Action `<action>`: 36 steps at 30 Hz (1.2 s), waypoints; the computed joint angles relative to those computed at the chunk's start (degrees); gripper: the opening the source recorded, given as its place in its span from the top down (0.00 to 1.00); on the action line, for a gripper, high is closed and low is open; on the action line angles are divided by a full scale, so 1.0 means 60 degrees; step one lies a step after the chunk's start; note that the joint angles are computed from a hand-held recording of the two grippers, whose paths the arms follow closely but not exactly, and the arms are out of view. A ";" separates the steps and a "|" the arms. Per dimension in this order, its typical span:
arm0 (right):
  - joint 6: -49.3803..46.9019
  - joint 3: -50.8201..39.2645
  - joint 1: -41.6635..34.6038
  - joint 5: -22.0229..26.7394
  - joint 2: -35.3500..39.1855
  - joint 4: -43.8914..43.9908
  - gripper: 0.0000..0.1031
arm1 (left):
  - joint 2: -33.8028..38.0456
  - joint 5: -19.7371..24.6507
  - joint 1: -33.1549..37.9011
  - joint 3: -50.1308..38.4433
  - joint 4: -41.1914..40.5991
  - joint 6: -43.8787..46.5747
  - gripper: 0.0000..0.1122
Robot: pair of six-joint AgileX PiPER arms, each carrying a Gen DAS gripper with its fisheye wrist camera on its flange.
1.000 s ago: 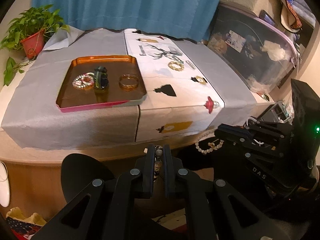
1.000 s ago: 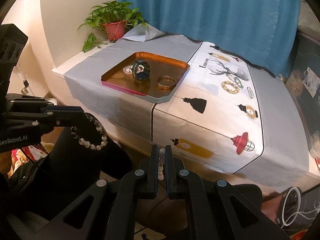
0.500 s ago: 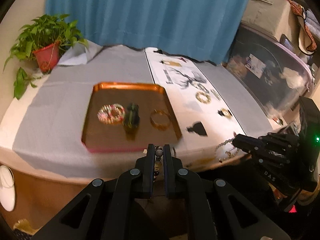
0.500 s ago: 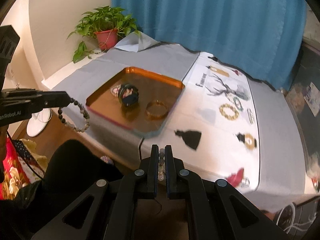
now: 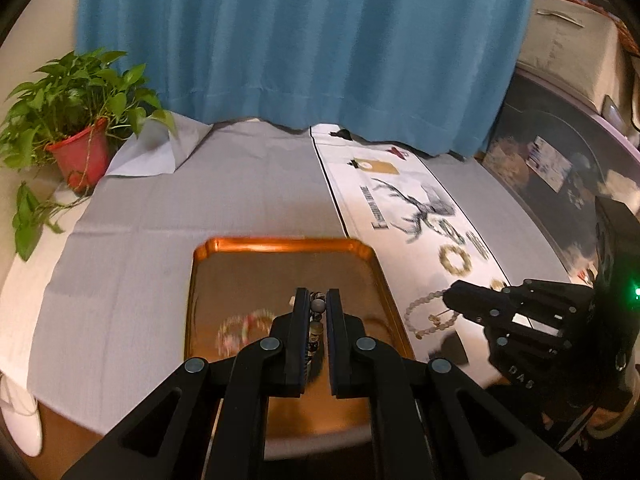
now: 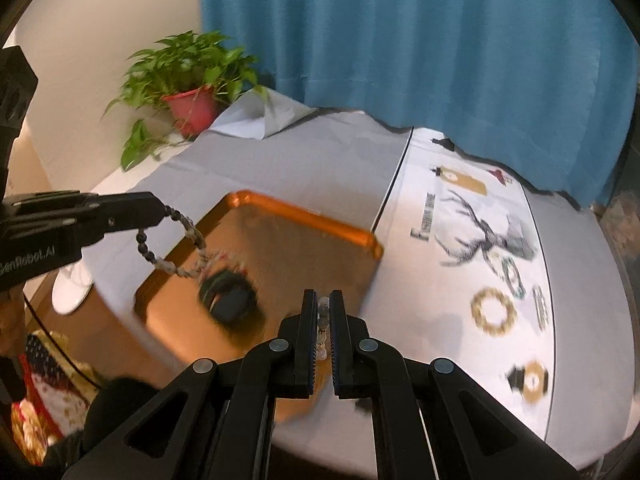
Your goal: Organize jewelry
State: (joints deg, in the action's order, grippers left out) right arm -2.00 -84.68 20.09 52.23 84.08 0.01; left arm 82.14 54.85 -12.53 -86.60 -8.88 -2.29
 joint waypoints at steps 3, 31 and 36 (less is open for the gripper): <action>0.0041 -0.0673 0.0039 -0.0312 0.0881 -0.0104 0.94 | 0.0627 -0.0299 -0.0032 -0.0491 0.0275 0.0022 0.95; 0.1520 0.0774 -0.0070 -0.0379 0.0403 -0.0330 0.27 | -0.0492 -0.0296 -0.0971 0.2102 0.3760 -0.3875 0.14; 0.2100 0.2226 0.0819 0.0135 -0.1622 -0.1006 0.25 | -0.2573 0.0535 -0.2330 0.3559 0.4235 -0.5348 0.12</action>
State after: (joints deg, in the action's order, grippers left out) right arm 10.60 -71.33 25.00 53.04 74.35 -6.03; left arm 66.70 58.06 -26.50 -65.24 16.53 -34.38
